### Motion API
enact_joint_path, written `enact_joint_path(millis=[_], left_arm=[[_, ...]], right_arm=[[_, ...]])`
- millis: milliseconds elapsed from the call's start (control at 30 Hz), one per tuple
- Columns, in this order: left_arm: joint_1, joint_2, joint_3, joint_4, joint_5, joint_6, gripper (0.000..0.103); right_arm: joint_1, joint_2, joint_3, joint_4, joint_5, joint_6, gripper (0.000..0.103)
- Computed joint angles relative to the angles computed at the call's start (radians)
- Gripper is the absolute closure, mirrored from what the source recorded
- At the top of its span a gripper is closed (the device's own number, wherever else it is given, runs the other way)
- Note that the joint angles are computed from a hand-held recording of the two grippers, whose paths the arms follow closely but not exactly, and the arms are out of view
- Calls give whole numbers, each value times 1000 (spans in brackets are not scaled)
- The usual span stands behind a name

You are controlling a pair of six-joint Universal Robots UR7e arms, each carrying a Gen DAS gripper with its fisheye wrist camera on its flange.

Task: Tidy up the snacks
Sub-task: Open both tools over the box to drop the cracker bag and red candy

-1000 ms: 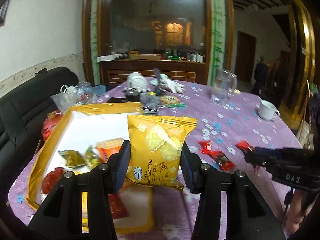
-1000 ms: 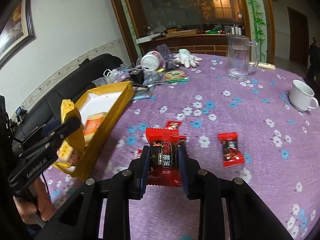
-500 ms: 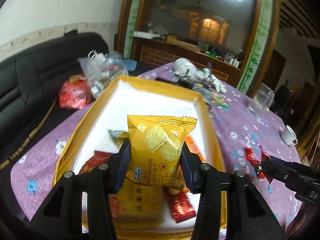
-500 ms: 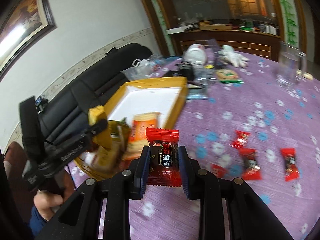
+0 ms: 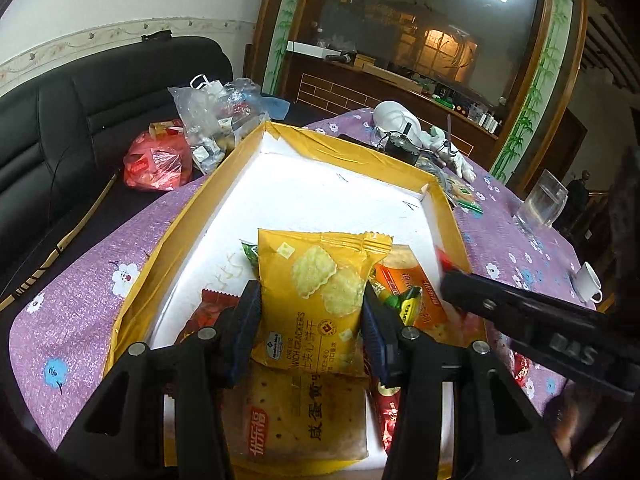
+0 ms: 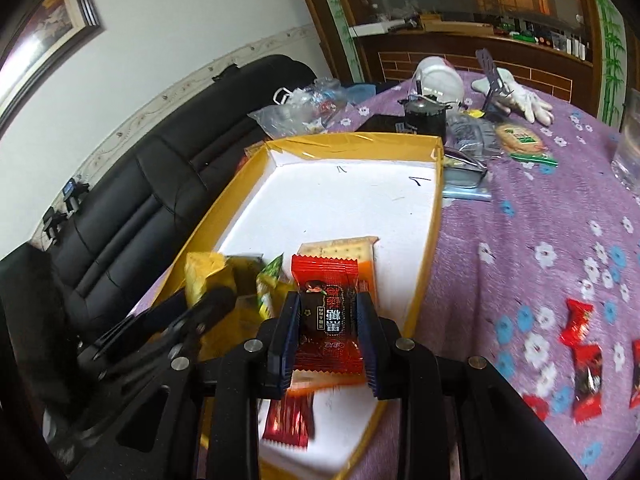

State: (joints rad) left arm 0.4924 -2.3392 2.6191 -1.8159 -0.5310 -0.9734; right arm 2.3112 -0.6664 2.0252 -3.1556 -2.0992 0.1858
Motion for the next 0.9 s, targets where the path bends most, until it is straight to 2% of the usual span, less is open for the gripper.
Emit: enact_joint_path(millis=[300,400,633,900], left_arm=[[110,139,-14,-228,-23,164,57],[129,155,-15,-269,-27,192,57],[135,154,-11,-287,-34,218,57],[113,130,-14,-245,-41,192,54]], right_arm=[[-27,78,-130,96,-17,-1,75],[-31,101,-160,112,-28,0,75],[-38,118,-179,124,-26,1,71],[-36,83,-137,83,-11,11,65]])
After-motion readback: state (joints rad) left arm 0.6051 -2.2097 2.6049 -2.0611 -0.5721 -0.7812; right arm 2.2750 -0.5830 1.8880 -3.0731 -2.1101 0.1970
